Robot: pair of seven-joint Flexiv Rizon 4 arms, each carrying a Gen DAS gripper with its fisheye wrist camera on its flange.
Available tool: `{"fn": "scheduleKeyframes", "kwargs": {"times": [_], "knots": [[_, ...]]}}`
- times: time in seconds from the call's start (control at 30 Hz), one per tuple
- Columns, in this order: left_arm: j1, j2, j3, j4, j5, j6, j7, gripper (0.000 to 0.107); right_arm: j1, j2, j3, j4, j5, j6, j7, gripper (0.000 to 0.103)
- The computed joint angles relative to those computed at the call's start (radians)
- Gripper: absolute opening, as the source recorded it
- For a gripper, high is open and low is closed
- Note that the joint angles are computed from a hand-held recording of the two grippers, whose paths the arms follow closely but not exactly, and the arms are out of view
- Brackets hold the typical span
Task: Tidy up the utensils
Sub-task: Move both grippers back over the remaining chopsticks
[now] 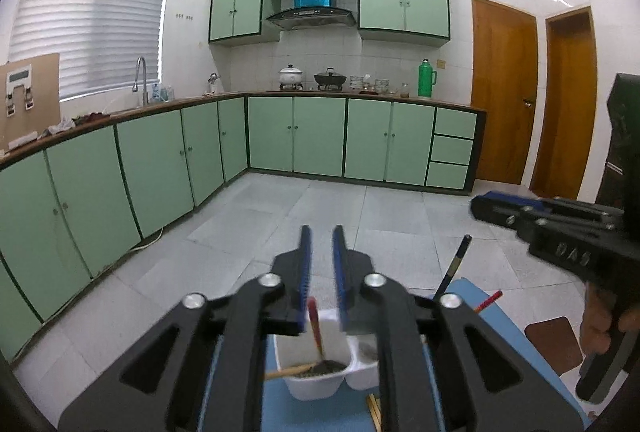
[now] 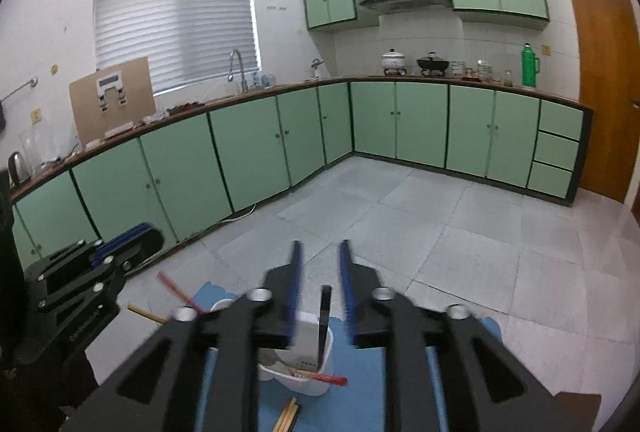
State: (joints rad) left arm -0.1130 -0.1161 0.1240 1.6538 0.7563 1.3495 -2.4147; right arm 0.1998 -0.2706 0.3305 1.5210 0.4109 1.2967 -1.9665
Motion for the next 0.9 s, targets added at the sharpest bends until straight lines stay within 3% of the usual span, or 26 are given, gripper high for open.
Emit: {"fn": "scheduleKeyframes", "kwargs": {"times": [0.03,0.1,0.27,0.47,0.57,0.67,0.77,0.9], "knots": [[-0.005,0.011,0.004,0.009,0.013,-0.004,-0.016,0.027,-0.004,0.01,-0.002,0.009,0.005,0.008,0.002,0.036],[-0.014,0.052,0.005,0.038,0.062,-0.019,-0.065,0.033,-0.021,0.044,0.002,0.042,0.024,0.027,-0.014,0.04],[-0.001,0.165,-0.056,0.129,0.165,-0.077,-0.166,0.052,-0.052,0.146,0.011,0.142,0.143,0.057,-0.106,0.066],[0.028,0.297,-0.151,0.298,0.216,-0.137,-0.283,0.075,-0.013,0.277,-0.029,0.349,0.207,0.135,-0.156,0.089],[0.046,0.337,-0.194,0.383,0.208,-0.169,-0.316,0.079,0.01,0.317,-0.034,0.49,0.107,0.216,-0.054,0.095],[0.056,0.347,-0.199,0.468,0.129,-0.162,-0.287,0.081,0.016,0.341,-0.027,0.618,0.001,0.263,0.071,0.097],[0.07,0.34,-0.221,0.538,0.072,-0.184,-0.248,0.082,0.017,0.346,-0.022,0.714,-0.099,0.258,0.197,0.097],[0.08,0.331,-0.229,0.611,0.016,-0.177,-0.201,0.082,0.061,0.345,-0.047,0.791,-0.126,0.227,0.249,0.097]]}}
